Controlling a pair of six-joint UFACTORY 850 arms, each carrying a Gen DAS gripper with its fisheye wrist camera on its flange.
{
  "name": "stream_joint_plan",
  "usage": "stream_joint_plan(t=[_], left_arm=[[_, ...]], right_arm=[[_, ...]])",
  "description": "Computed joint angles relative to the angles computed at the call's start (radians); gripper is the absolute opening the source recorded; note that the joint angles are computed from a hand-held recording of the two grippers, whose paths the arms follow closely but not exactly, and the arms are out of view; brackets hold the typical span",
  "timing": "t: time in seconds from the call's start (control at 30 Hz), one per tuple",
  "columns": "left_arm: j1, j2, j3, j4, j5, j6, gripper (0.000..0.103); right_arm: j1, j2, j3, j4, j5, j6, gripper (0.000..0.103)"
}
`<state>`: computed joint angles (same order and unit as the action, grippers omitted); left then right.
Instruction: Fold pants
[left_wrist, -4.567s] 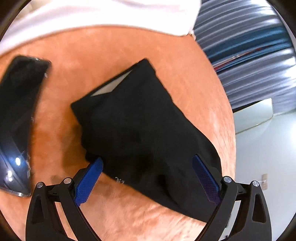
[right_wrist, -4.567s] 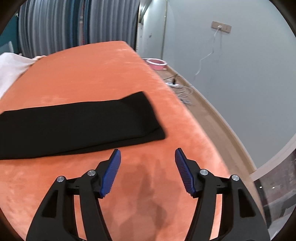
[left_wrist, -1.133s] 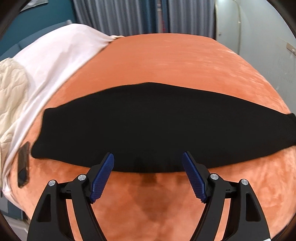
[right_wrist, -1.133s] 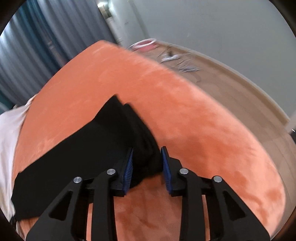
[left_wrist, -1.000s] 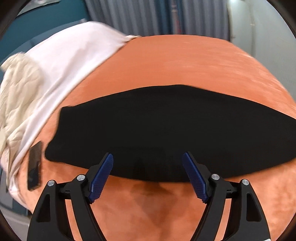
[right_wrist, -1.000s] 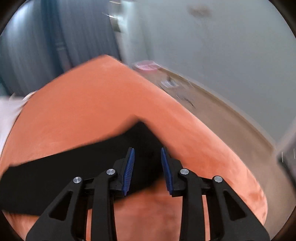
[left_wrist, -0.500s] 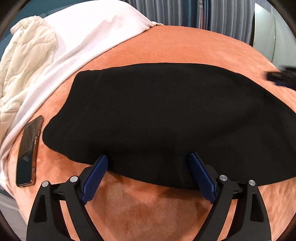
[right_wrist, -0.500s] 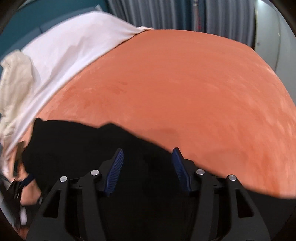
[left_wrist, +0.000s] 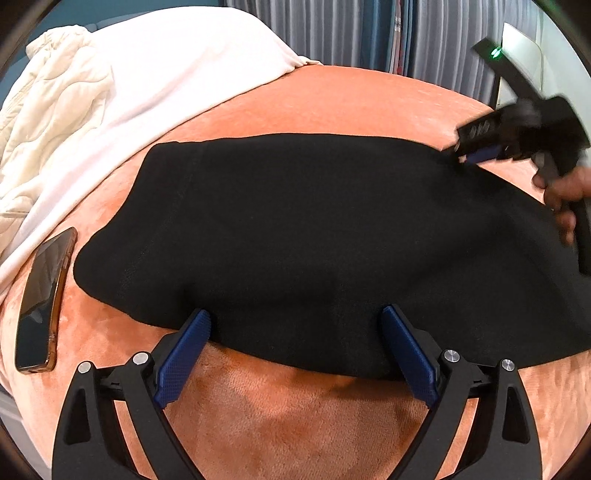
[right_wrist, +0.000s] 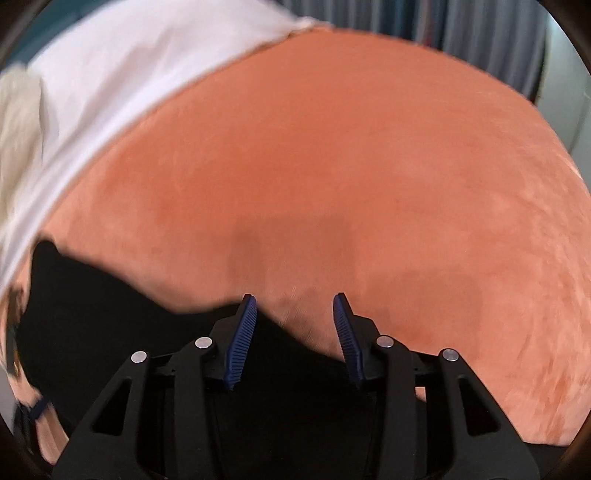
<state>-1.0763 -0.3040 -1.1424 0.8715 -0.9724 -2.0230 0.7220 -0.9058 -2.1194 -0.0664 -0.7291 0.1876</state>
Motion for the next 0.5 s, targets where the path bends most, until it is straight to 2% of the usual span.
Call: stream_joint_plan(t=[0.03, 0.07, 0.13, 0.17, 0.2, 0.23, 0.27, 0.3, 0.37, 0.43, 0.5], left_arm=[[-0.001, -0.001, 0.0, 0.001, 0.001, -0.002, 0.092], [0.0, -0.004, -0.006, -0.001, -0.001, 0.001, 0.092], [0.001, -0.005, -0.011, -0.008, 0.002, 0.008, 0.093], [0.005, 0.0, -0.008, -0.01, 0.01, 0.015, 0.093], [0.008, 0.007, -0.003, -0.005, 0.017, 0.02, 0.095], [0.012, 0.017, 0.006, 0.007, 0.026, 0.019, 0.095], [0.013, 0.033, 0.021, 0.031, 0.037, 0.007, 0.095], [0.009, 0.049, 0.034, 0.051, 0.038, -0.001, 0.092], [-0.016, 0.065, 0.04, 0.081, -0.016, -0.017, 0.092], [-0.057, 0.082, 0.04, 0.097, -0.084, -0.023, 0.092], [-0.1, 0.105, 0.049, 0.103, -0.12, -0.047, 0.093]], right_arm=[[0.014, -0.009, -0.005, -0.045, 0.004, 0.014, 0.043], [0.029, -0.019, -0.006, -0.132, 0.03, 0.069, 0.049], [0.052, -0.043, -0.041, -0.341, -0.004, 0.27, 0.049], [0.053, -0.028, -0.016, -0.42, 0.011, 0.374, 0.049], [0.054, 0.022, 0.051, -0.456, 0.068, 0.46, 0.049], [0.05, 0.093, 0.154, -0.451, 0.166, 0.504, 0.049], [0.052, 0.146, 0.229, -0.416, 0.238, 0.506, 0.049], [0.061, 0.203, 0.303, -0.395, 0.284, 0.466, 0.05], [0.084, 0.25, 0.363, -0.357, 0.309, 0.35, 0.053], [0.119, 0.235, 0.333, -0.287, 0.283, 0.17, 0.053], [0.155, 0.181, 0.238, -0.202, 0.232, 0.006, 0.057]])
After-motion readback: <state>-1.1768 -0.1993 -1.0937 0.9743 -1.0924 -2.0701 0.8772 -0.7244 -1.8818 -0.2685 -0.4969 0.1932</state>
